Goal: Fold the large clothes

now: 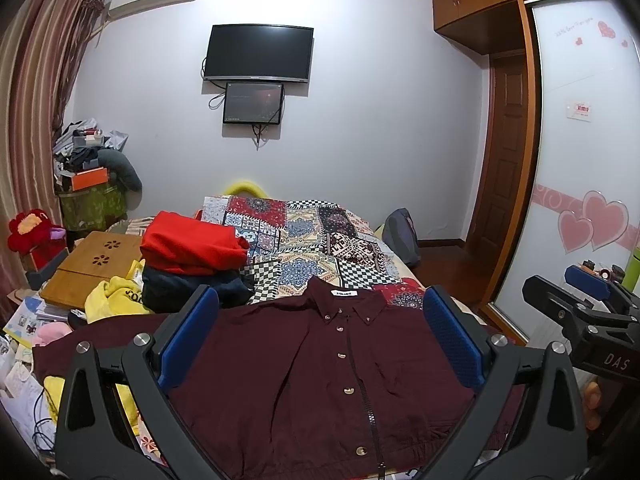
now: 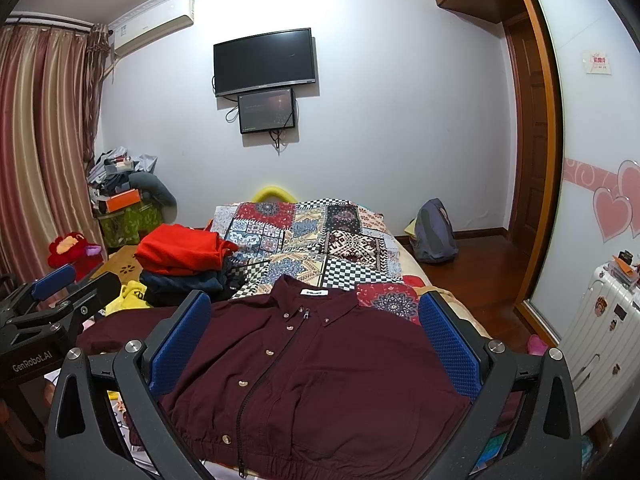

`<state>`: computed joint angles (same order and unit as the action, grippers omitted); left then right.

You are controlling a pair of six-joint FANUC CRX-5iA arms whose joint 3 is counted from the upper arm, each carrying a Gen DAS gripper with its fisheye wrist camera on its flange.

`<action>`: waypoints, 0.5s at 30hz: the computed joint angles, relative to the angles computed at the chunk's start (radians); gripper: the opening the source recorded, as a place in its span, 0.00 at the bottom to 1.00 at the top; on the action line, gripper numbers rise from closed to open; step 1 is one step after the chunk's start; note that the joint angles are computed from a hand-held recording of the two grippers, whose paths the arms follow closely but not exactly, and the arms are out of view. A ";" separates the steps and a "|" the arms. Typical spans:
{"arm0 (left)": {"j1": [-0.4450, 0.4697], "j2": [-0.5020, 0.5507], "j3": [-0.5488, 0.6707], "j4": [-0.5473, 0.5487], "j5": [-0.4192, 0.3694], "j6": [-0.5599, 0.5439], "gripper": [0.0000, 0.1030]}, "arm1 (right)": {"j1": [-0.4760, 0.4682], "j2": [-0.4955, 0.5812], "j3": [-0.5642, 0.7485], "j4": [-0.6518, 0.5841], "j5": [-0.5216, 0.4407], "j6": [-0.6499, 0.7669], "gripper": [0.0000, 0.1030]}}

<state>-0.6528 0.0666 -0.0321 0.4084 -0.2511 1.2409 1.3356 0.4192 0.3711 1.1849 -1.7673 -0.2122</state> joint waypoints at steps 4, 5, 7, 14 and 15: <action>0.002 0.001 0.001 0.001 -0.003 0.003 1.00 | 0.000 0.000 0.000 -0.001 0.000 -0.002 1.00; 0.001 0.000 -0.001 0.005 -0.003 0.000 1.00 | 0.000 0.000 0.000 -0.002 0.000 -0.002 1.00; 0.002 0.002 0.001 0.006 -0.003 -0.001 1.00 | 0.001 0.002 0.002 -0.003 -0.001 -0.002 1.00; 0.003 -0.001 -0.004 0.003 0.001 0.003 1.00 | 0.000 0.012 0.014 -0.009 -0.001 0.001 1.00; 0.004 -0.002 -0.005 0.004 0.001 0.003 1.00 | 0.000 0.013 0.015 -0.010 0.000 0.002 1.00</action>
